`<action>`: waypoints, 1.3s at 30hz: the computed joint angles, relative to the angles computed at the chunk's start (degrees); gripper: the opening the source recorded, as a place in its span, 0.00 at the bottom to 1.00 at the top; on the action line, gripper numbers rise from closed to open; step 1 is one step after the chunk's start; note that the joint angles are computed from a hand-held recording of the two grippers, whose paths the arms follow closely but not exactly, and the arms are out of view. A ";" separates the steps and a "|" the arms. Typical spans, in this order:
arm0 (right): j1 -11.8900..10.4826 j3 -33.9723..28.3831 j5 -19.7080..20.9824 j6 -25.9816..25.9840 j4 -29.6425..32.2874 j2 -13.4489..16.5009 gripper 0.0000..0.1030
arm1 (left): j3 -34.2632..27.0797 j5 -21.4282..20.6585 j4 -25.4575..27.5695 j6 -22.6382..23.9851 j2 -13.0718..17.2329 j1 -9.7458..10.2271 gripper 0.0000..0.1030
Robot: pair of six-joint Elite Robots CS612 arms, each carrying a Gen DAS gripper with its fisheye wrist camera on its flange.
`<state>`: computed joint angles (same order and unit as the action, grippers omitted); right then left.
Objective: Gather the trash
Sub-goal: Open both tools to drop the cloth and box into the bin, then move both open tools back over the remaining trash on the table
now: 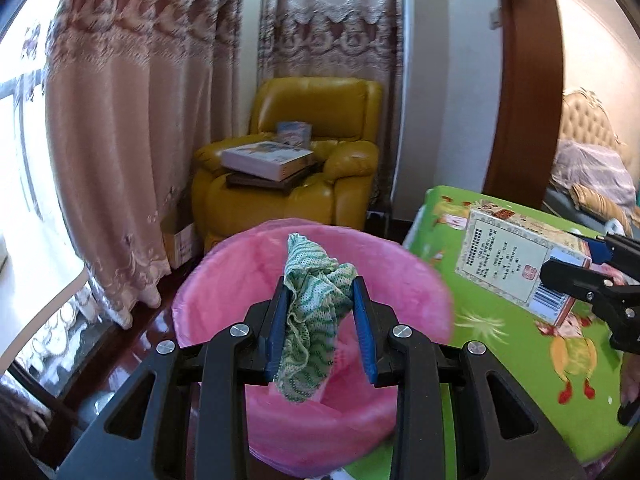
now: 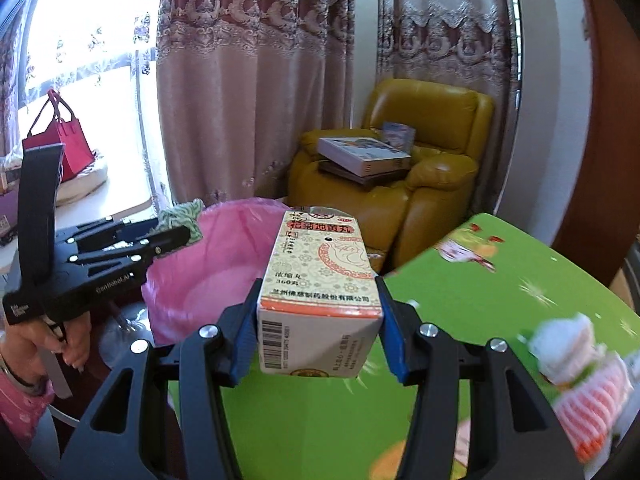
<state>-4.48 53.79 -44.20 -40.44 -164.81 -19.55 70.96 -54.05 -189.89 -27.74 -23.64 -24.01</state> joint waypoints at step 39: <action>-13.35 3.20 -12.09 18.31 -19.21 1.29 0.72 | -18.54 -12.17 5.18 11.85 8.07 -7.67 0.87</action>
<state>-17.84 57.00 -56.29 -22.13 -184.02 -18.26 52.41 -66.22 -184.71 -15.89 -15.57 -31.68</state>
